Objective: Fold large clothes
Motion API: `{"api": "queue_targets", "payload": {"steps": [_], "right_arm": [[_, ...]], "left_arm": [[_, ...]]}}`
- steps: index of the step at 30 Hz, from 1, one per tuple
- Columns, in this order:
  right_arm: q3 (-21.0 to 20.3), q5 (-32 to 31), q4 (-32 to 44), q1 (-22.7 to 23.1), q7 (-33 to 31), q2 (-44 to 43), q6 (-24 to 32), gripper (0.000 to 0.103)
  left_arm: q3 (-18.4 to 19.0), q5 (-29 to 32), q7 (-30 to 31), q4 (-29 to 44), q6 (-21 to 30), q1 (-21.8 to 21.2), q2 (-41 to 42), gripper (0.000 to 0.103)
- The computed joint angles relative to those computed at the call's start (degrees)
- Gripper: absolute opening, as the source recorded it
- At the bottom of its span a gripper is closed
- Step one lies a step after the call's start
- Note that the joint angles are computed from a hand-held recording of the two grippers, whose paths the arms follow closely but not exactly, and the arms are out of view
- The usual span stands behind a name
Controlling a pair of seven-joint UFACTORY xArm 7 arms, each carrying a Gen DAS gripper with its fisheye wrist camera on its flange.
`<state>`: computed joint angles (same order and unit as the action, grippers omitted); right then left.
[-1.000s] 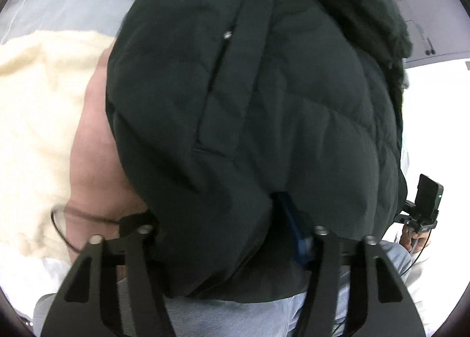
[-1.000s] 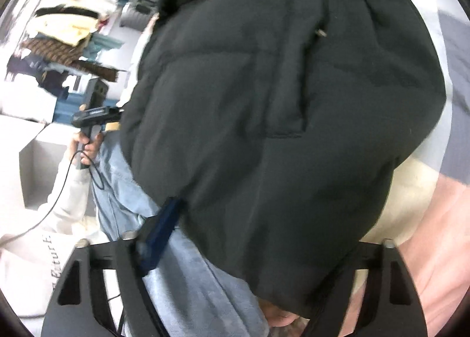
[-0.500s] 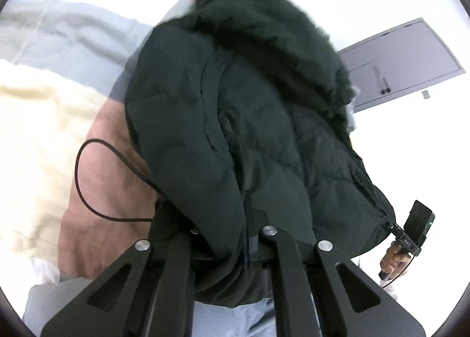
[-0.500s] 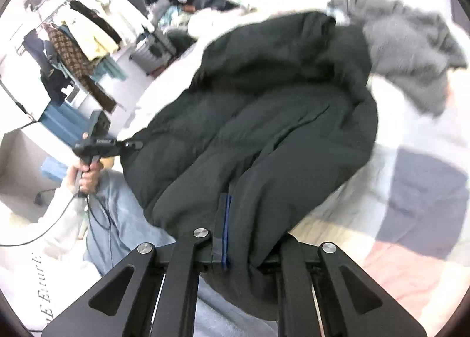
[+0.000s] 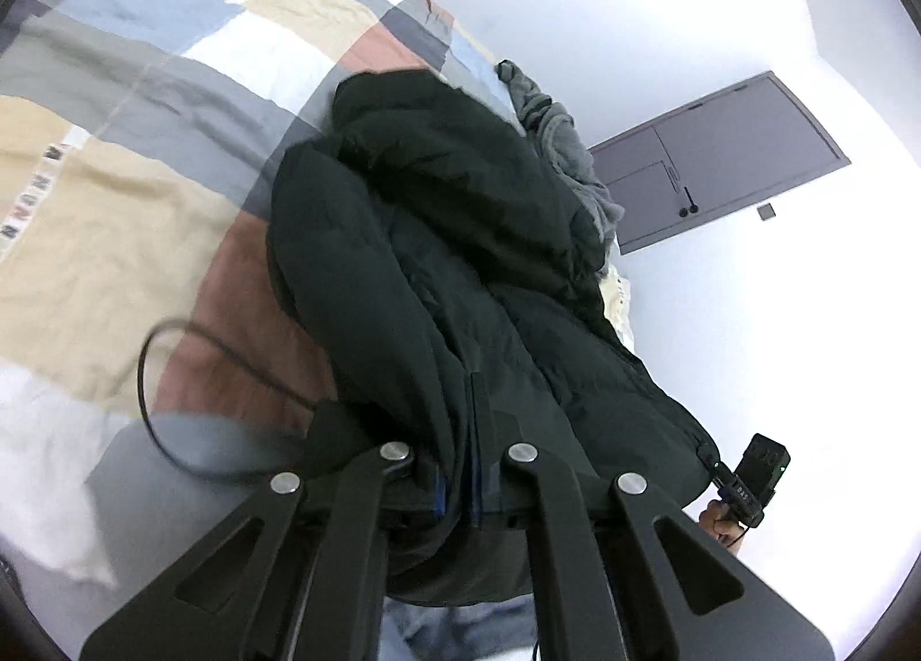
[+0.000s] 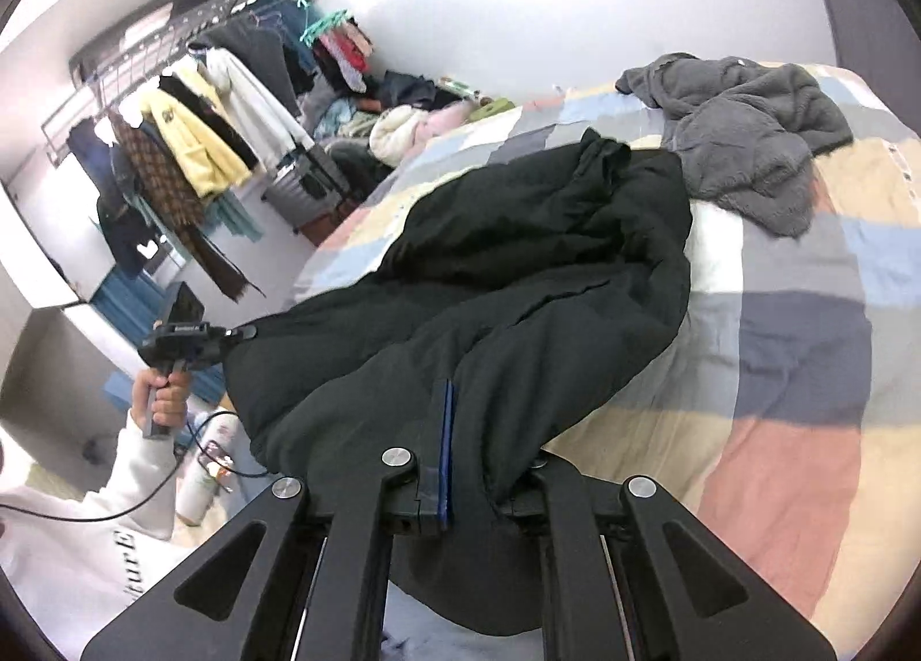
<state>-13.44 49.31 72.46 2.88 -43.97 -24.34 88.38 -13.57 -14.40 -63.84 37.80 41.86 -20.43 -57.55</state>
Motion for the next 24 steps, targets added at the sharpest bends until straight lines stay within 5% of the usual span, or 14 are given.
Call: {"api": "queue_targets", "payload": {"steps": [6,11,24], "right_arm": [[-1.19,-2.41,-3.29,-1.16,5.78,-8.55,0.37,0.005],[-1.89,-3.97,-1.62,1.16,9.17,-9.79,-0.79,0.005],[-1.51,2.62,10.30,1.97,17.30,6.13,-4.90,0.005]], "left_arm": [[-2.09,0.13,-3.73,3.07,9.25,-0.22,-6.71,0.004],[-1.86,0.30,-2.78,5.48,12.07,0.52,-5.38,0.004],[3.08,2.70,7.69,14.18,11.93,4.13,5.67,0.004]]}}
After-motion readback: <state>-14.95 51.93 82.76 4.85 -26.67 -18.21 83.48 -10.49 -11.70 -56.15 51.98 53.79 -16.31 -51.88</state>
